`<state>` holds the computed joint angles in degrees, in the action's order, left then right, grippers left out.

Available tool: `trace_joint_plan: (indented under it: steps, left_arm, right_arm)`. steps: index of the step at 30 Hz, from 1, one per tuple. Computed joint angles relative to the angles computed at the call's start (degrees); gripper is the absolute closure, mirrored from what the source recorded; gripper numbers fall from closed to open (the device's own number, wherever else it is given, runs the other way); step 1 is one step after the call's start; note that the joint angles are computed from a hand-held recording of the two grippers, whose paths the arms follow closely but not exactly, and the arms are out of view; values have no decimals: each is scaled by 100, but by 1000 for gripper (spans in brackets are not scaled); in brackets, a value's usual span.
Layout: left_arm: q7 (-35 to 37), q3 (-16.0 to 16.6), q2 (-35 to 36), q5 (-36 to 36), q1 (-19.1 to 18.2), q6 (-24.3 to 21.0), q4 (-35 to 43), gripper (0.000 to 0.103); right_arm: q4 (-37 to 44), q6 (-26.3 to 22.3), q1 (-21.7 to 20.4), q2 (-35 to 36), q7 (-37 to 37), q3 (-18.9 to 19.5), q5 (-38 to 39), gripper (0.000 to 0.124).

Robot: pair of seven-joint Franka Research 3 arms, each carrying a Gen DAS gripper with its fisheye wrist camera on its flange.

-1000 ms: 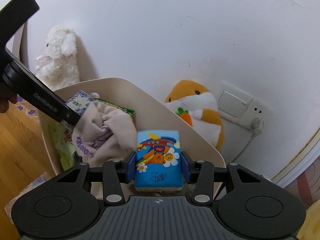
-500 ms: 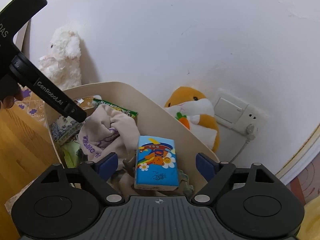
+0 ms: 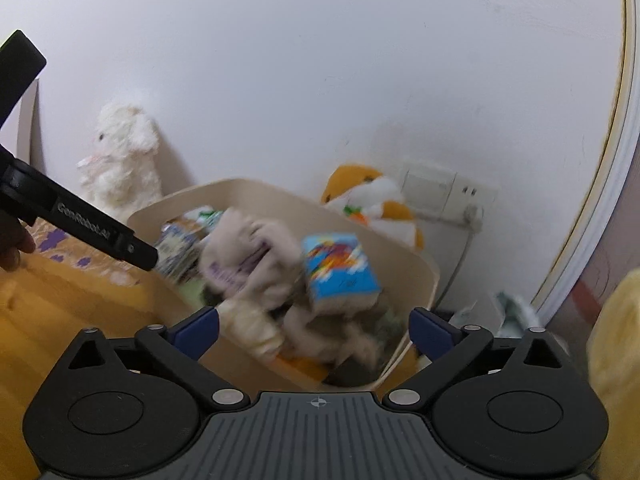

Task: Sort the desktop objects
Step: 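Carry both tissue packs over the basket and release them, then move the left gripper to the white stick packet while the right approaches the second claw clip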

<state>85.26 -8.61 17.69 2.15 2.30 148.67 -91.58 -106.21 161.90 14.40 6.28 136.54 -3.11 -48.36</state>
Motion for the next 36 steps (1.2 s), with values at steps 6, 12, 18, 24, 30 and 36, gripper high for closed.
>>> trace_joint_plan:
  steps: [6, 12, 18, 24, 30, 36]
  left_arm:
    - [-233, 32, -340, -81, -15, -92, -691, 22]
    - [-288, 53, -546, 62, -86, 34, -1231, 22]
    - [-484, 80, -435, 244, -168, -185, -1237, 22]
    - [-707, 88, -296, 298, -199, -276, -1170, 22]
    - [-722, 69, -119, 114, -90, -489, -959, 22]
    - [-990, 149, -35, 345, -150, -489, -876, 22]
  right_arm:
    - [-324, -305, 92, -54, -224, 191, 573, 21]
    - [-384, -658, 185, 103, -134, 200, 1129, 21]
    - [-335, -769, 211, 308, -258, 165, 1676, 21]
    - [-100, -711, 263, 603, -886, 108, 2118, 21]
    - [149, -616, 342, 872, -1419, 35, 2576, 22]
    - [324, -686, 520, 1078, -1435, -123, 2765, 25]
